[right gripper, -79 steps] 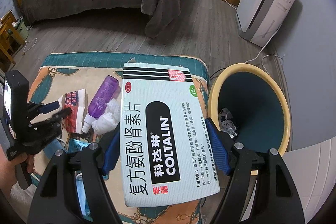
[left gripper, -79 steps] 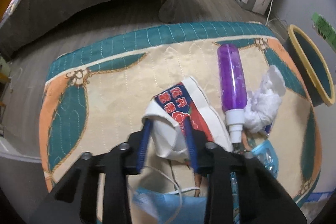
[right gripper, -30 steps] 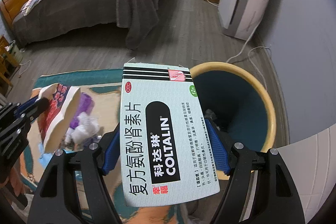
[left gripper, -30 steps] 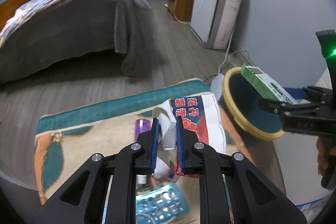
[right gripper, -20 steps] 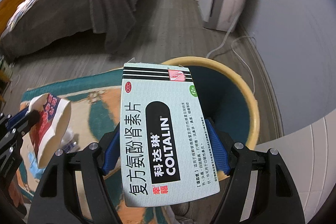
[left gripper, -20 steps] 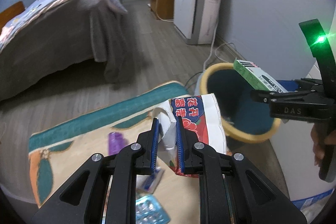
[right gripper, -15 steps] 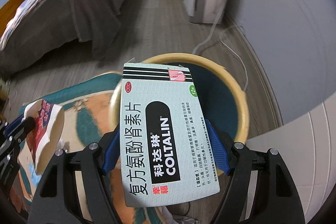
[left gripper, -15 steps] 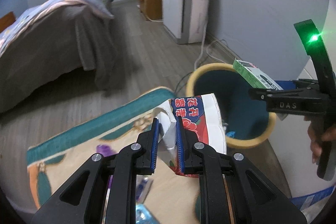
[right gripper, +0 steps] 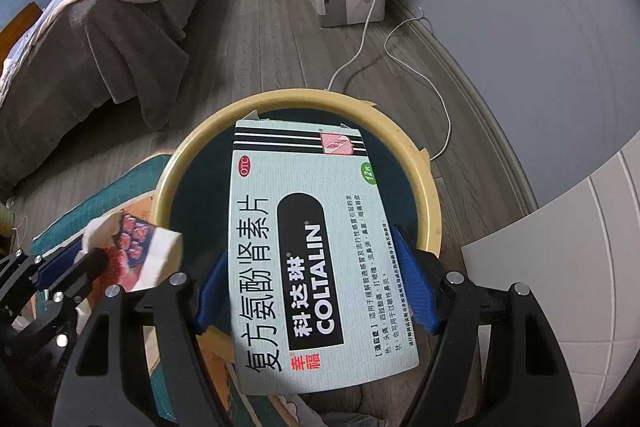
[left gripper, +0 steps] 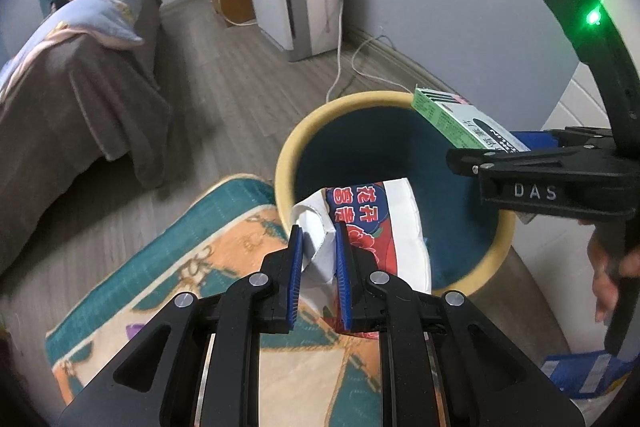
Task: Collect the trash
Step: 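Open the right gripper over the wastebasket while the left gripper drops the paper cup in, then move both grippers back over the cushion toward the blue face masks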
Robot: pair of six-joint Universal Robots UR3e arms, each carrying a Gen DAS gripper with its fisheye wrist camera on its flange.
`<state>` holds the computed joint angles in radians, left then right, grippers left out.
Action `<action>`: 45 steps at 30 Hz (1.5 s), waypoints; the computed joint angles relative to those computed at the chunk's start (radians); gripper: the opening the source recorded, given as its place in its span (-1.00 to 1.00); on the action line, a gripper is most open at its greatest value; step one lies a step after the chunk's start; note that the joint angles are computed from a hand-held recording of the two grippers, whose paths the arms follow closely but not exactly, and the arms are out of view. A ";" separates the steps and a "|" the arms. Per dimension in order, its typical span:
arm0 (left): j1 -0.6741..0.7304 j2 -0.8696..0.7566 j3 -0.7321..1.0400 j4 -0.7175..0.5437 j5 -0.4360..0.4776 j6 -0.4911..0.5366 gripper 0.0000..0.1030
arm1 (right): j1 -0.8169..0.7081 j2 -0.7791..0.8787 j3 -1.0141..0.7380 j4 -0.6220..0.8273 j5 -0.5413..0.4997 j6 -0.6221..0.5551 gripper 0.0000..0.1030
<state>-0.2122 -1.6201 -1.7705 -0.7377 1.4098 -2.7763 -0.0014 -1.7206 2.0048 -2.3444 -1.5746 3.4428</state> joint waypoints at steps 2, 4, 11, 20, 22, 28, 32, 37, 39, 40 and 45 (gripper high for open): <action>-0.014 -0.027 0.021 0.005 0.008 -0.010 -0.67 | 0.008 0.002 0.000 -0.010 -0.004 0.010 0.40; -0.025 -0.058 0.043 0.023 0.027 -0.015 -0.67 | 0.010 0.001 0.005 -0.027 -0.005 0.015 0.40; -0.023 -0.114 0.106 0.067 0.007 -0.066 -0.67 | 0.019 -0.009 0.019 -0.127 -0.046 0.029 0.40; -0.003 -0.117 0.087 0.105 -0.031 -0.057 -0.25 | 0.032 0.010 0.019 -0.158 -0.070 0.032 0.43; 0.009 -0.109 0.075 0.108 -0.033 -0.061 -0.18 | 0.041 0.018 0.009 -0.150 -0.078 0.036 0.55; 0.064 -0.034 0.005 0.119 -0.051 -0.048 0.20 | 0.078 0.030 -0.027 -0.127 -0.109 0.042 0.70; 0.117 0.069 -0.065 0.120 -0.067 -0.039 0.60 | 0.138 0.043 -0.080 -0.087 -0.180 0.051 0.89; 0.212 0.234 -0.141 0.058 -0.078 0.003 0.81 | 0.225 0.029 -0.155 0.003 -0.215 0.100 0.89; 0.273 0.327 -0.173 0.009 -0.092 0.042 0.83 | 0.275 0.033 -0.192 0.037 -0.242 0.127 0.89; 0.300 0.362 -0.184 -0.011 -0.102 0.057 0.85 | 0.303 0.044 -0.223 0.059 -0.259 0.143 0.89; 0.560 0.609 -0.229 -0.237 -0.236 0.197 0.87 | 0.452 0.065 -0.320 0.128 -0.341 0.226 0.89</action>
